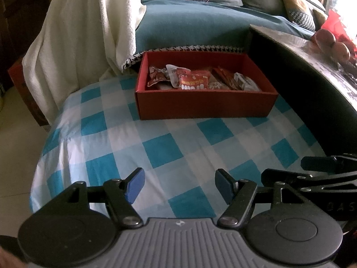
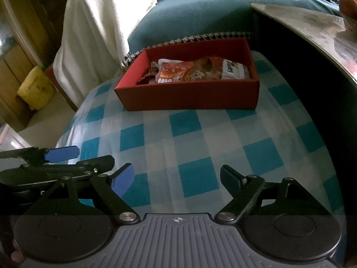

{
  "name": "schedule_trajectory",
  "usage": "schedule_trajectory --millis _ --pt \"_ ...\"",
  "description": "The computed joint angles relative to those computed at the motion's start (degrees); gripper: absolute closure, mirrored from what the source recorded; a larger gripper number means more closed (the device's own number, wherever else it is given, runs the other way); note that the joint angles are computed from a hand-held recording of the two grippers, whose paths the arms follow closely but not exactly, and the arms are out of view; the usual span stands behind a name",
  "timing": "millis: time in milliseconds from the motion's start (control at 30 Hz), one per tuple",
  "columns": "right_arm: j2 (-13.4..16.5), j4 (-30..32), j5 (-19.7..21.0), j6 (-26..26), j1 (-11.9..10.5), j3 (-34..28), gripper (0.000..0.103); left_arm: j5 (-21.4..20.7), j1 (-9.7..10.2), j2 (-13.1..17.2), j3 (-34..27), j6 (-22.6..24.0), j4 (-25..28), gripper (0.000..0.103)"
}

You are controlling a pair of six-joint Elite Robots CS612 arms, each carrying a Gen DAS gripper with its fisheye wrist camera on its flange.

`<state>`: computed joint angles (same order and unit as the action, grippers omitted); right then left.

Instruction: Organize snacks

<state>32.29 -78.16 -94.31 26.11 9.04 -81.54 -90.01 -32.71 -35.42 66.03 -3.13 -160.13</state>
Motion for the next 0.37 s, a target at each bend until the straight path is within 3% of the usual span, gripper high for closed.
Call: schedule_trajectory --millis 367 --pt "0.13 1.03 -0.73 0.81 -0.20 -0.10 0.013 -0.47 0.03 -0.09 0.20 0.25 -0.47 0.040"
